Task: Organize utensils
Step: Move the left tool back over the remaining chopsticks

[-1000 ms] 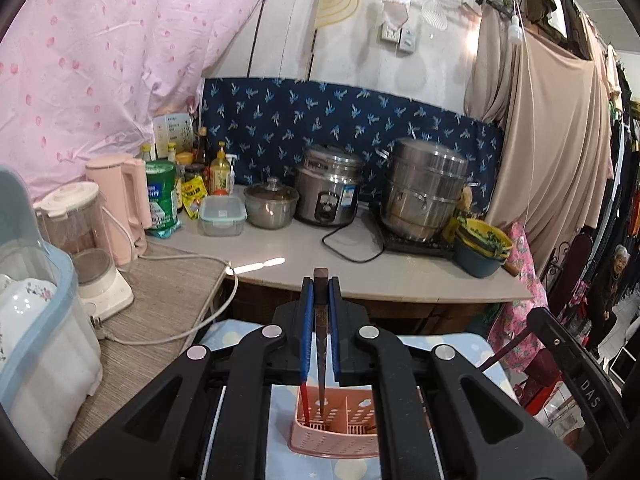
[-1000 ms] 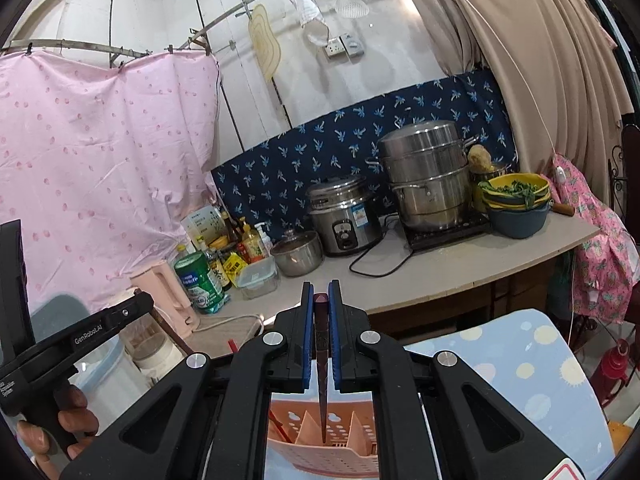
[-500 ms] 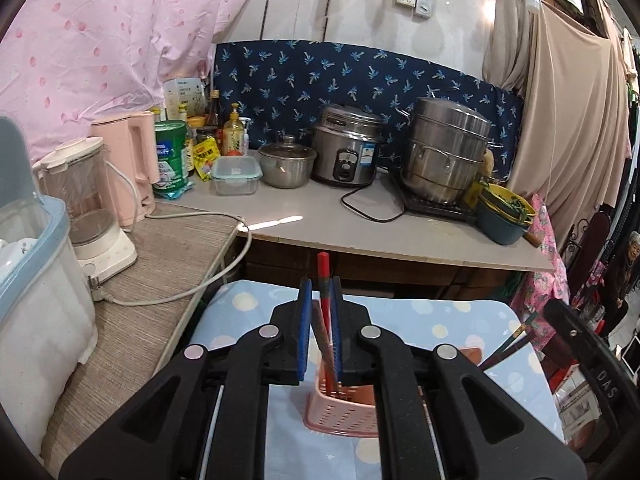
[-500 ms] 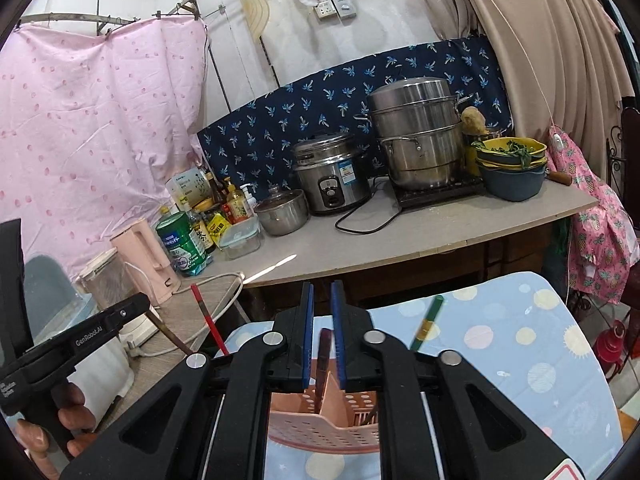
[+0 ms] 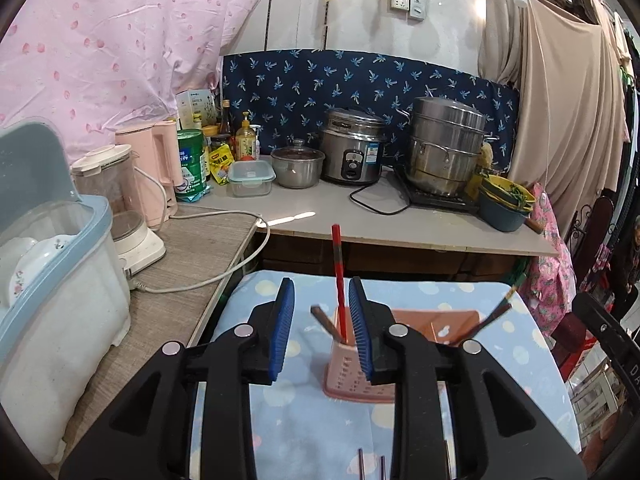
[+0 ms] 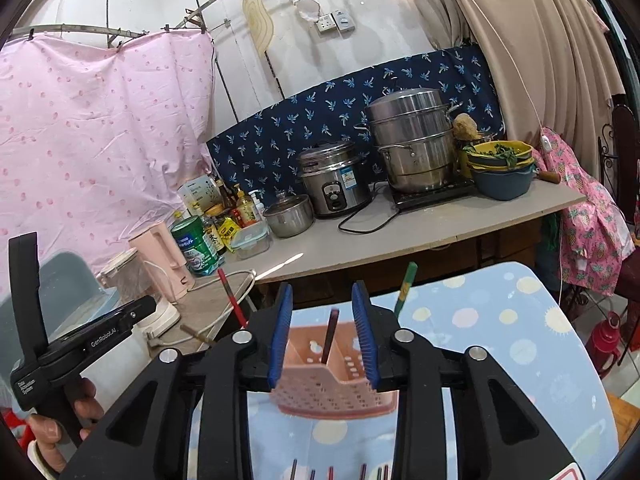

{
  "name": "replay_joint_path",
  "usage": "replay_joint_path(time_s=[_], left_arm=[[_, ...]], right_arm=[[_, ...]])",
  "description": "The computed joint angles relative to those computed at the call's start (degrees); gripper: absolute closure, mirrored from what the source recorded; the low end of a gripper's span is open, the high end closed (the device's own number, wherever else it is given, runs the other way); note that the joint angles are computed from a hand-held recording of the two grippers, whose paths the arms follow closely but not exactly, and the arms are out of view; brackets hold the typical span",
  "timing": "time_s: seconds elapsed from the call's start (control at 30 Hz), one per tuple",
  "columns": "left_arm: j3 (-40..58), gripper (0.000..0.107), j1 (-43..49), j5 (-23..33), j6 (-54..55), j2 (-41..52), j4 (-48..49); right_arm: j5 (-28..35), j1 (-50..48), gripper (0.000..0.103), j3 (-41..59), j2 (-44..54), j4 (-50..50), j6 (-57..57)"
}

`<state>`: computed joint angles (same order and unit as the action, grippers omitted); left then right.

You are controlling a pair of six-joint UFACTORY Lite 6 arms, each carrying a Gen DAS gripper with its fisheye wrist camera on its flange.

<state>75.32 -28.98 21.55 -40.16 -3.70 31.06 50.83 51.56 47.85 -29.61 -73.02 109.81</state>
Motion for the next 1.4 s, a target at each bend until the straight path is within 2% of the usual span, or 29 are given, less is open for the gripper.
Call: replay_joint_path(time_s=[0.23,0.47,0.67,0.87,1.03,1.23,1.4], left_arm=[[-10.1,0.080,-4.7,4.9,-7.9,-10.4,8.3],[-20.1,0.080,-10.4,10.5,-12.5,-19.9,11.9],[-28.8,0.080,-16.6,15.9,-18.2,-27.0,15.5],[-35.4,0.080,-22.1,19.5,-22.0,-32.6,16.2],[-40.7,0.080,-26.8,22.1,-25.9,-36.6,16.7],[-47.9,0.080,-33.6,25.3,-32.4,-40.6,17.9],[-53.3,0.080,-37.7,25.8,-37.2,-43.3,17.8]], right_arm=[[16.8,18.5,0.072,-5.1,-4.0,2.8,5.6],[31.7,36.4,0.072,-6.8,-1.2,7.2,13.6],[38.7,47.1,0.072,-7.5,2.6,12.2,21.2],[41.0,53.9,0.072,-7.1,8.2,17.6,27.5],[39.5,58.7,0.072,-8.4,12.5,22.5,35.0],[32.4,62.2,0.072,-11.4,18.5,28.1,43.7],[26.0,64.0,0.072,-11.9,24.9,30.8,48.9]])
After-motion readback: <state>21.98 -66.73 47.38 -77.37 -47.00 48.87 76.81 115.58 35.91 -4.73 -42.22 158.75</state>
